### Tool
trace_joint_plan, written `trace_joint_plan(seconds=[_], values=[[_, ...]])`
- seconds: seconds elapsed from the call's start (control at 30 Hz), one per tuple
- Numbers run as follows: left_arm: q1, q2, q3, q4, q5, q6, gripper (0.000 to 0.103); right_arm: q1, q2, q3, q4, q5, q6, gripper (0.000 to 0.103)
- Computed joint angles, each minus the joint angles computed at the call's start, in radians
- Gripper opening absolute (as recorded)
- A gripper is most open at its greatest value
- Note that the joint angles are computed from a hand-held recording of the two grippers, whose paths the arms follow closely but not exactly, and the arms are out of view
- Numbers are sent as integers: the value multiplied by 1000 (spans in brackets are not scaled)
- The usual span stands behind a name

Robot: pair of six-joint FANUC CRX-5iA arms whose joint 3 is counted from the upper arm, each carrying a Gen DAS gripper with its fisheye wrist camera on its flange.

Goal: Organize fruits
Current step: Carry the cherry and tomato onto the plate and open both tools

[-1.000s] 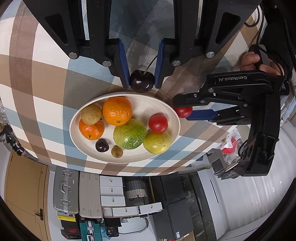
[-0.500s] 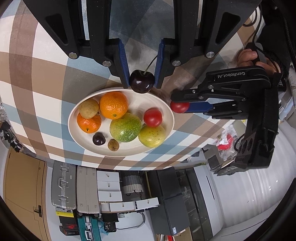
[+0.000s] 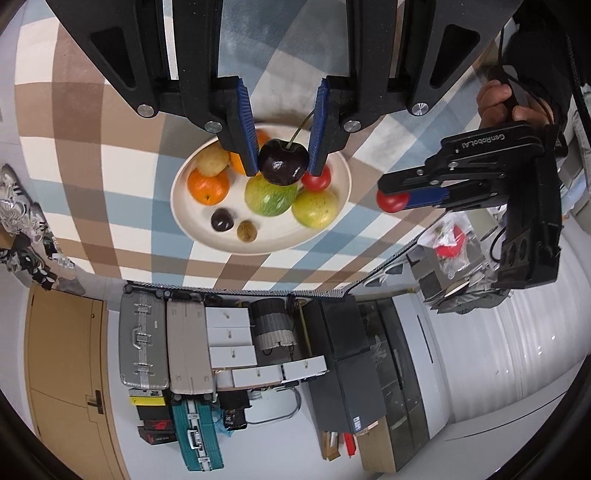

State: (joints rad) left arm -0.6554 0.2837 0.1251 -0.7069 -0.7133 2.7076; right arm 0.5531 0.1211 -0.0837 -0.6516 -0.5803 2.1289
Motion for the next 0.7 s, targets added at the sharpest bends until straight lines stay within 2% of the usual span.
trace_joint_plan(seconds=[0.2, 0.7], values=[[-7, 2, 34, -46, -24, 36, 28, -12, 19, 33, 8, 7, -24, 28], [53, 102, 147, -2, -5, -42, 28, -30, 110, 142, -6, -8, -24, 28]])
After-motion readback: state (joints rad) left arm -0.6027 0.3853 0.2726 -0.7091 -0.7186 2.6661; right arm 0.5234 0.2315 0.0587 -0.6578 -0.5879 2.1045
